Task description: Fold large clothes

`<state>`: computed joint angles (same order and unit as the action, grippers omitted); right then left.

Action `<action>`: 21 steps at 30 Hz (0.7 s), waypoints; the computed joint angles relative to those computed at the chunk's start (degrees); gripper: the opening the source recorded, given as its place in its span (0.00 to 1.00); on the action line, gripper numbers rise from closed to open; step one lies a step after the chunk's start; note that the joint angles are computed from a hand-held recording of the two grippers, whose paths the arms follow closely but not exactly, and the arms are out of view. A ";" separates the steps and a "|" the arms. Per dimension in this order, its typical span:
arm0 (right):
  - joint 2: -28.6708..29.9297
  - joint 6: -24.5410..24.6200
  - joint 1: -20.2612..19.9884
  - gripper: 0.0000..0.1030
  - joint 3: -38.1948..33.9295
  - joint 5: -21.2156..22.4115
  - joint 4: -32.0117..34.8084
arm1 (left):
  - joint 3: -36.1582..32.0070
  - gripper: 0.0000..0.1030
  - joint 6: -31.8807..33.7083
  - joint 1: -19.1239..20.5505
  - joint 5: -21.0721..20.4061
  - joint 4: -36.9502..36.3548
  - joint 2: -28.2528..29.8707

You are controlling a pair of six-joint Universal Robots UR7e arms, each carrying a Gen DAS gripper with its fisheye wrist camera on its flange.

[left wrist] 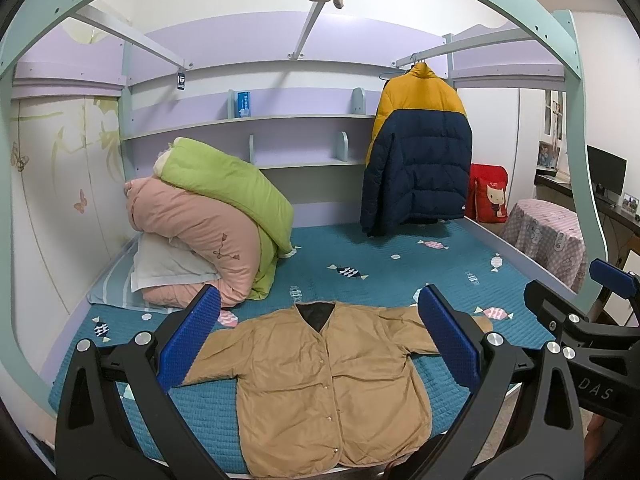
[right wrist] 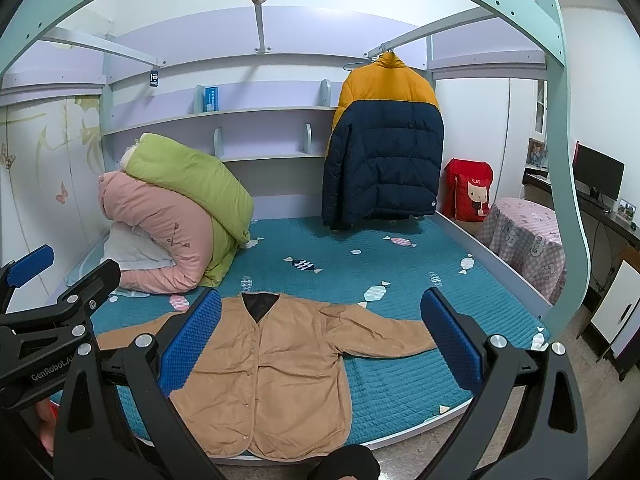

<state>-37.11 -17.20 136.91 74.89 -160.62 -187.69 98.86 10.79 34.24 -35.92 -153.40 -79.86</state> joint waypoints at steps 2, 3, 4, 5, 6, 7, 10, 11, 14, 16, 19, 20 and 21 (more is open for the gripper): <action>-0.05 0.16 -0.03 0.93 0.06 0.02 0.07 | -0.16 0.96 -0.23 -0.04 -0.06 0.33 -0.04; 0.18 -0.10 -0.06 0.93 -0.21 0.00 -0.15 | -0.18 0.96 -0.43 -0.11 0.00 0.57 -0.10; 0.12 -0.36 -0.04 0.93 -0.17 -0.03 -0.33 | -0.26 0.96 -0.25 0.05 -0.15 0.22 0.13; 0.19 -0.54 -0.10 0.93 -0.32 0.02 -0.41 | -0.22 0.96 -0.12 0.04 -0.15 0.02 0.14; 0.11 -0.42 -0.14 0.93 -0.29 0.10 -0.25 | -0.30 0.96 -0.21 -0.03 -0.03 0.23 0.14; -0.11 -0.05 -0.09 0.93 -0.07 0.11 0.06 | -0.33 0.96 -0.09 0.01 -0.07 0.10 0.23; -0.12 -0.07 -0.10 0.93 -0.12 0.12 0.10 | -0.41 0.96 -0.39 -0.17 0.10 0.67 0.04; -0.14 0.07 -0.15 0.93 -0.13 0.15 0.29 | -0.44 0.96 -0.47 -0.16 0.09 0.82 0.03; -0.17 0.06 -0.14 0.93 -0.06 0.16 0.24 | -0.44 0.96 -0.37 -0.09 0.04 0.61 0.13; -0.22 0.13 -0.10 0.93 0.05 0.12 0.24 | -0.36 0.96 -0.36 -0.14 0.07 0.68 0.01; -0.12 -0.08 -0.10 0.93 -0.01 0.12 0.02 | -0.40 0.96 -0.32 -0.14 0.10 0.66 0.02; -0.09 -0.07 -0.14 0.93 -0.07 0.15 0.07 | -0.38 0.96 -0.25 -0.11 0.02 0.59 -0.01; -0.16 0.02 -0.06 0.93 0.09 0.09 -0.01 | -0.42 0.96 -0.17 -0.04 0.01 0.27 0.24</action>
